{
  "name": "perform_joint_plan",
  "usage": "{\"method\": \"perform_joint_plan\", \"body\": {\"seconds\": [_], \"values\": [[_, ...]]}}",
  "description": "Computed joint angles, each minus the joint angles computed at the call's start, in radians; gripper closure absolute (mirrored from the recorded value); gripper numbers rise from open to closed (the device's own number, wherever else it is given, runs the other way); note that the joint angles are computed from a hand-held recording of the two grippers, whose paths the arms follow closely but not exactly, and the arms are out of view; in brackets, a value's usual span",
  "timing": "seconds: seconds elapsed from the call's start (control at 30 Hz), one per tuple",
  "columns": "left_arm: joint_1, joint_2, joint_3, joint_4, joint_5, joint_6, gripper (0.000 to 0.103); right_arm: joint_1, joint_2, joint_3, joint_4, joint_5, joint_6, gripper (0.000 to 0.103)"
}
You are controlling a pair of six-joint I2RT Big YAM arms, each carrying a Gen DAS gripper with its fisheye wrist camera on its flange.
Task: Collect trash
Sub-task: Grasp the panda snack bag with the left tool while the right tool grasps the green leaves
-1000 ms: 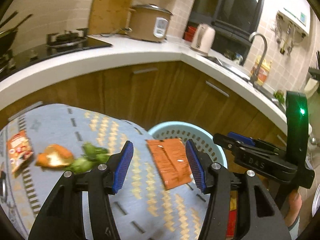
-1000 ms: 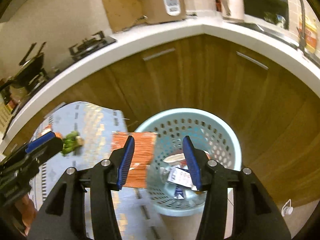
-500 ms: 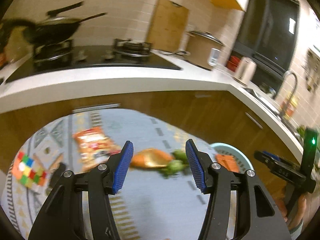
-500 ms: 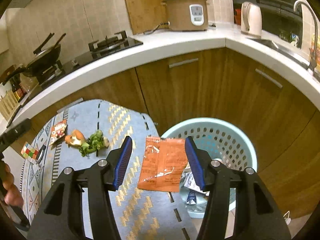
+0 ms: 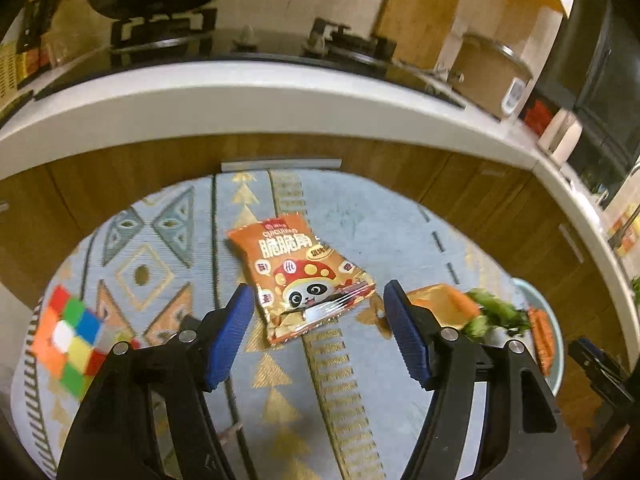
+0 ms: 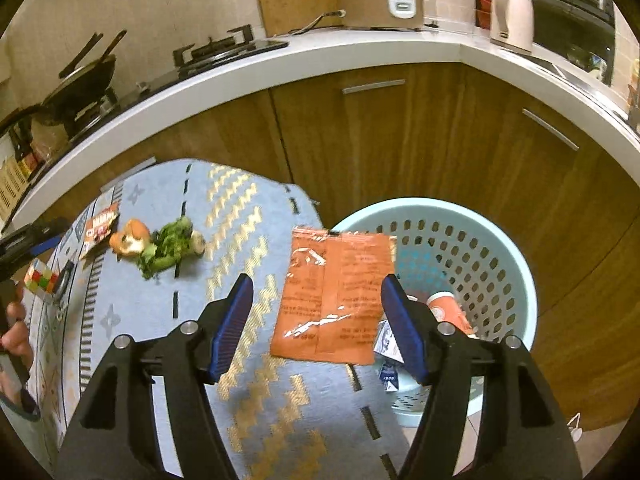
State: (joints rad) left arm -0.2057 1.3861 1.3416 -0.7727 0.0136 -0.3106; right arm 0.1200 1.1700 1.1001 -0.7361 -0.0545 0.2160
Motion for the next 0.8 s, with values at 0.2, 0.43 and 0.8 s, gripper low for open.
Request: {"method": "perform_joint_plan", "body": {"seconds": [0.2,0.43,0.8], "values": [[-0.017,0.073,0.025,-0.013,-0.071,-0.020,0.039,0.032,0.003,0.010,0.020,-0.027,-0.016,0.039],[-0.045,0.083,0.005,0.015,-0.139,0.008,0.050,0.132,0.087,0.094,0.022,-0.020,-0.040,0.039],[-0.072,0.070,-0.046,0.082,-0.191,0.039,0.098,0.199,0.236,0.214,0.008,0.015,-0.067,0.039]]}}
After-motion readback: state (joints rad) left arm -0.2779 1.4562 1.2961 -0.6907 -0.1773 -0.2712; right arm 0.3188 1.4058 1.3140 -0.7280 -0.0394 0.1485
